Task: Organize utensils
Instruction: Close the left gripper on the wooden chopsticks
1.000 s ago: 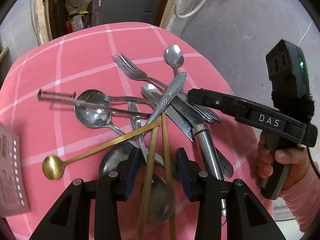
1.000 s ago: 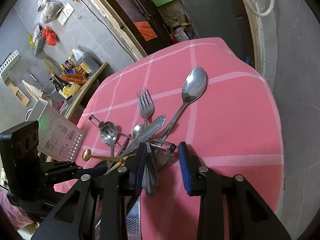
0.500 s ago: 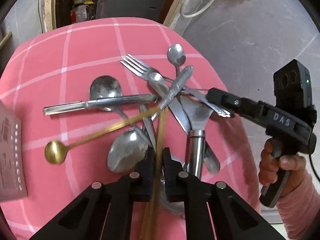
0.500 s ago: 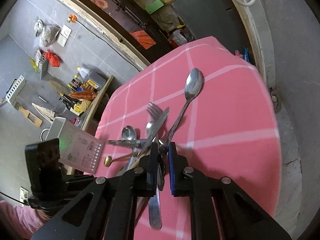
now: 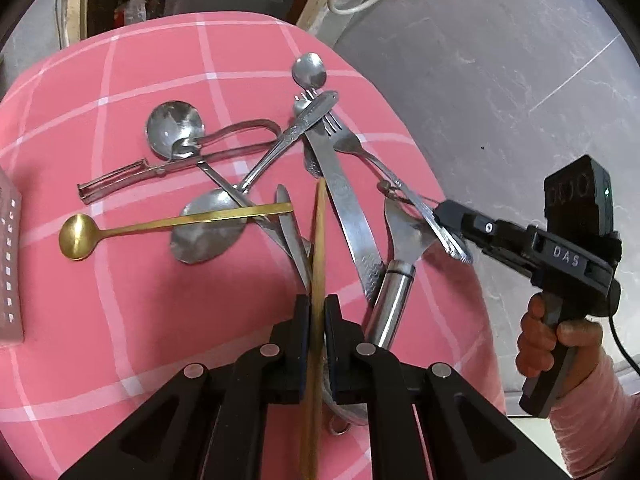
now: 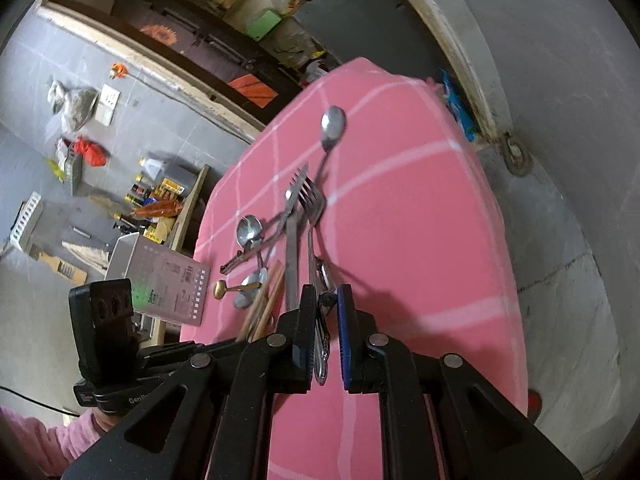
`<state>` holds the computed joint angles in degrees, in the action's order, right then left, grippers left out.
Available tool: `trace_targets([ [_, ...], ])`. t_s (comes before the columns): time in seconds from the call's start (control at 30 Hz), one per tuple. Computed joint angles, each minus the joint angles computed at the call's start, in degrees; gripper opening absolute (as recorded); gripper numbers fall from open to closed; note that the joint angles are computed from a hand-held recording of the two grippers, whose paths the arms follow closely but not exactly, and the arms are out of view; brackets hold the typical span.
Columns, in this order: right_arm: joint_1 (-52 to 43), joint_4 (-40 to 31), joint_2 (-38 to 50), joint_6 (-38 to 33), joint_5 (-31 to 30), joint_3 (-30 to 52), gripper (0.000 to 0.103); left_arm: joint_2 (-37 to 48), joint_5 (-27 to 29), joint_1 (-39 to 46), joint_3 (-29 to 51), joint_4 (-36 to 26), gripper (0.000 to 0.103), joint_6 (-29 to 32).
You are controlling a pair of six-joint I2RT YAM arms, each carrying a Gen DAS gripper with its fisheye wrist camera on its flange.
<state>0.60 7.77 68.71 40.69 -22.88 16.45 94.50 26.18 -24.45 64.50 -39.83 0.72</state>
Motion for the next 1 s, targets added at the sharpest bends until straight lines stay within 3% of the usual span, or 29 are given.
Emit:
trace_targets([
  [0.33, 2.65, 10.12, 3.15, 5.87, 1.03, -4.97, 0.013, 2.53, -1.73, -2.53, 1.78, -3.10, 0.017, 0.46],
  [0.53, 3.67, 1.59, 3.47, -1.19, 4.15, 0.66, 0.014, 1.30, -3.04, -2.63, -0.13, -1.64, 0.015, 0.14],
  [0.8, -0.64, -2.84, 12.58, -11.57, -1.09, 10.00, 0.016, 0.08, 0.53, 0.55, -1.94, -0.27, 0.009, -1.91],
  [1.0, -1.60, -7.65, 19.40, -18.55, -1.37, 19.97, 0.016, -2.45, 0.88, 2.77, -4.14, -0.43, 0.008, -2.21],
])
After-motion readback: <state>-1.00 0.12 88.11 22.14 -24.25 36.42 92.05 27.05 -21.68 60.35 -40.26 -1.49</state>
